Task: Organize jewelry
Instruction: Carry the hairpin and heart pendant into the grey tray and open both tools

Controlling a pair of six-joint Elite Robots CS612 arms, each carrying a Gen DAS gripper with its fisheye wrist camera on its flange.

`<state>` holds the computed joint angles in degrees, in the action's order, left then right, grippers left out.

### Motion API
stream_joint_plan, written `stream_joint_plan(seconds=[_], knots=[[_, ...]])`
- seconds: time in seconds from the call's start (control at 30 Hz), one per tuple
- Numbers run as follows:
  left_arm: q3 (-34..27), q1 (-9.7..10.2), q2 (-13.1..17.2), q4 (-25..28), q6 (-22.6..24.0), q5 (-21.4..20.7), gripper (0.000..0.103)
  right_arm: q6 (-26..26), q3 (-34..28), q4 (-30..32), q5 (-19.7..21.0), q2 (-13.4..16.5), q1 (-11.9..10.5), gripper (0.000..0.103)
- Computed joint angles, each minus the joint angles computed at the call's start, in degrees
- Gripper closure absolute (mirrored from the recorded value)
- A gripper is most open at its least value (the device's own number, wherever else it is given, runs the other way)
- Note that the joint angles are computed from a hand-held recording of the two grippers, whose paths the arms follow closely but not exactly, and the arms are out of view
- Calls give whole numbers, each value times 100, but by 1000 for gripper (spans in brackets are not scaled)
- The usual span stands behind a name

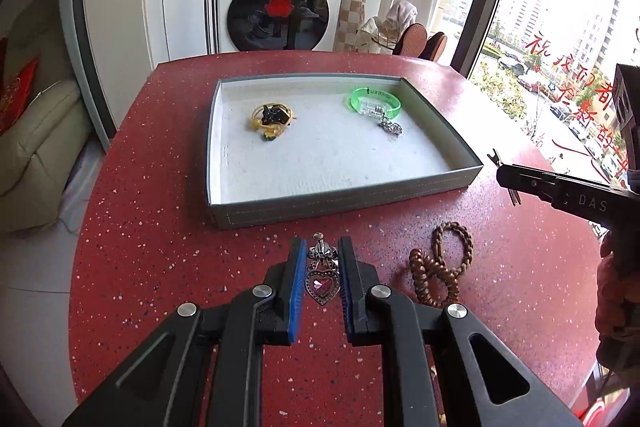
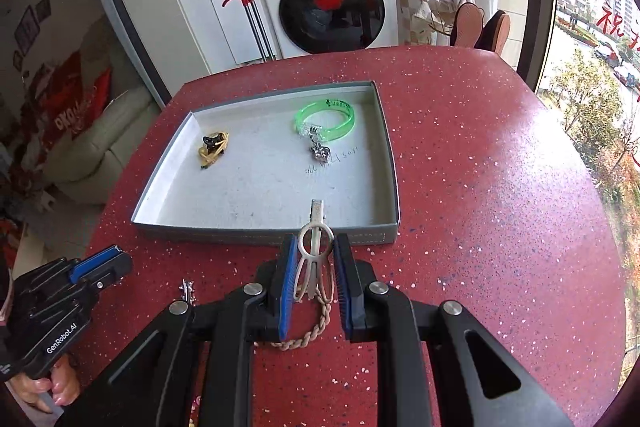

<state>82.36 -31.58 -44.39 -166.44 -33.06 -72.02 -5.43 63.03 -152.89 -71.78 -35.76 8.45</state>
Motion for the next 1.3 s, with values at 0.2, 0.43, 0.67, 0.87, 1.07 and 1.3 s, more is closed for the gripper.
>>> stream_joint_plan(seconds=[0.2,0.43,0.67,0.87,1.07,1.3], knots=[[-367,145,143,53,40,7,69,96,-819,490,139,405,53,83],[-1058,350,489,484,98,-248,69,18,-2016,1526,214,1051,141,83],[-1767,473,892,1206,244,-442,69,-95,-3180,2394,300,1704,242,83],[-2196,532,1143,1760,262,-502,69,-149,-4192,2883,100,2248,313,83],[-2558,537,1342,2210,296,-369,69,-97,-4699,2996,-261,2523,307,83],[-2746,497,1457,2398,286,-42,69,-169,-4942,2974,-516,2651,315,82]])
